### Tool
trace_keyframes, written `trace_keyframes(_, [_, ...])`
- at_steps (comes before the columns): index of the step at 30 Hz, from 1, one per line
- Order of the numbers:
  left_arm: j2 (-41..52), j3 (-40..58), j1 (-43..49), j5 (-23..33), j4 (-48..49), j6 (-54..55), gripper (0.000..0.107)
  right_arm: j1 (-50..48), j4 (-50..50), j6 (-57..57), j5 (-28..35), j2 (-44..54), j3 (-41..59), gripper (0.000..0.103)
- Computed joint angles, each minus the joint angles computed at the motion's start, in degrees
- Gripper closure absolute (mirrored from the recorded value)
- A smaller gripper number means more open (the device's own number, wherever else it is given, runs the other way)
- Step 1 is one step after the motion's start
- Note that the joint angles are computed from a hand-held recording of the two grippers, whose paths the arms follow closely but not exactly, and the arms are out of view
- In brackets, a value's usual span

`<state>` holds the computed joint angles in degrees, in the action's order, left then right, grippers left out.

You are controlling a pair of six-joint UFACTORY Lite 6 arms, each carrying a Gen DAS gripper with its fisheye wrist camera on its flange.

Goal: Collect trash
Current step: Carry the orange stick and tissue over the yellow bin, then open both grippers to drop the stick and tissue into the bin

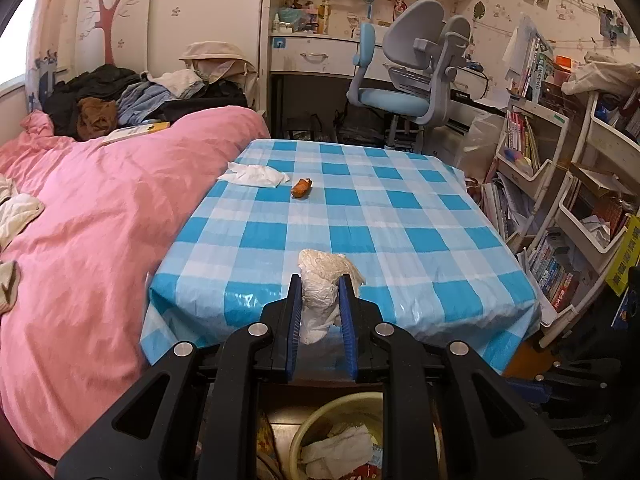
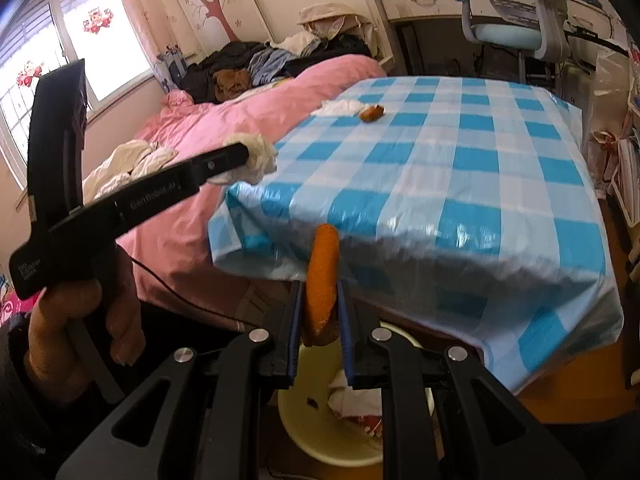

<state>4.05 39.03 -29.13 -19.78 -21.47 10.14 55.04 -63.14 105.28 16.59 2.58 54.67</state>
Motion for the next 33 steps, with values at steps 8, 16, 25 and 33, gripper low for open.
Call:
trace_keyframes(8, [-6.0, -6.9, -2.4, -1.3, -4.9, 3.5, 0.09, 3.8, 12.3, -8.4, 0.1, 1.8, -0.7, 0.085])
trace_keyframes(16, [-9.9, -11.2, -4.7, -1.7, -9.4, 6.9, 0.09, 5.9, 22.3, -15.8, 0.1, 4.5, -0.4, 0.084])
trace_keyframes(25, [-12.2, -14.5, -7.8, -2.3, -14.3, 10.3, 0.09, 6.1, 20.7, -11.3, 0.8, 3.8, -2.1, 0.056])
trace_keyframes(33, [-12.5, -16.5, -12.3, -2.9, -19.6, 14.4, 0.09, 8.2, 4.3, 9.5, 6.8, -2.7, -6.8, 0.039])
